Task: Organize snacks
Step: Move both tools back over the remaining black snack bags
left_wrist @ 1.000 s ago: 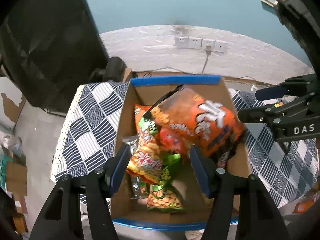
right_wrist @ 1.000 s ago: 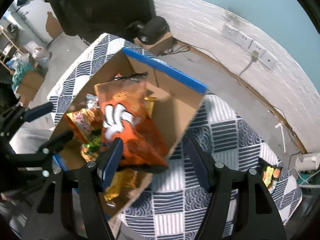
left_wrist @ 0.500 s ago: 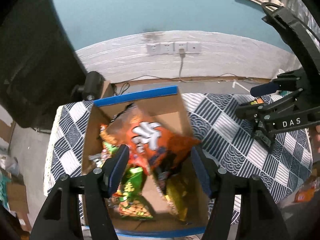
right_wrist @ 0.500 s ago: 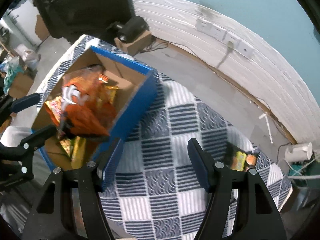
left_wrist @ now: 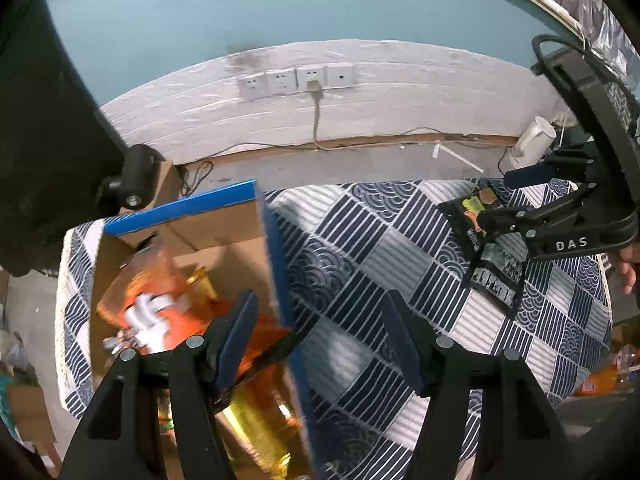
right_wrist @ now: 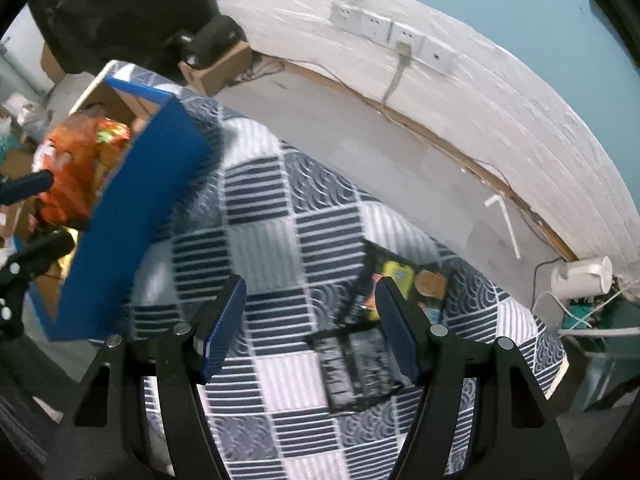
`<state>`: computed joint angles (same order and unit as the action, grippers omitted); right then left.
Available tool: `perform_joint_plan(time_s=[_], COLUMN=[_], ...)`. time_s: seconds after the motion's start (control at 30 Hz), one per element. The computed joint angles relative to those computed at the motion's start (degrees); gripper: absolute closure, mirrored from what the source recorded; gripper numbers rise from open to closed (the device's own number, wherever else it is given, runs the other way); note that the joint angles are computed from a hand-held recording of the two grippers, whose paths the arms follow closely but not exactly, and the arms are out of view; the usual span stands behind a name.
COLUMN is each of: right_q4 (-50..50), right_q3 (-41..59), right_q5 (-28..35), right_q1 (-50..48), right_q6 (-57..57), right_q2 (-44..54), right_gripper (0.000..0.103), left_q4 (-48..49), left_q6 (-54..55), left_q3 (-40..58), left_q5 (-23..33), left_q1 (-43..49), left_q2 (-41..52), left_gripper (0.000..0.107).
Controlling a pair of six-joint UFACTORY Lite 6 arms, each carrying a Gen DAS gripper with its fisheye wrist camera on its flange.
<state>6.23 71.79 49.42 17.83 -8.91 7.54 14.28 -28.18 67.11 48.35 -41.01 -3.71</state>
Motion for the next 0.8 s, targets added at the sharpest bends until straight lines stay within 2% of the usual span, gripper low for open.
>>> perform_joint_plan(time_s=[0.33,0.57,0.8], right_q4=[4.62,9.37,12.56], right_q3=[1.62,5.33,5.32], right_q5=[-2.75,-5.71,-8.24], right_q1=[-9.32,-11.44,-12.13], right_q6=[-13.46,-19.60,-24.47], right_q2=[7.41,16.21,20.23], right_gripper=[0.035,0.035,0.035], left_q4=[2.53,1.46,-1.80], left_q6=[-2.72,-1.77,-0.08], left_q3=[9.76,13.25,17.24], left_q5=[-3.46,-6.00,-7.10], left_q1=[-3.69,-3.92,-4.56], left_q2=[15.55,23.78,30.50], left_gripper=[0.041,0.041,0.041])
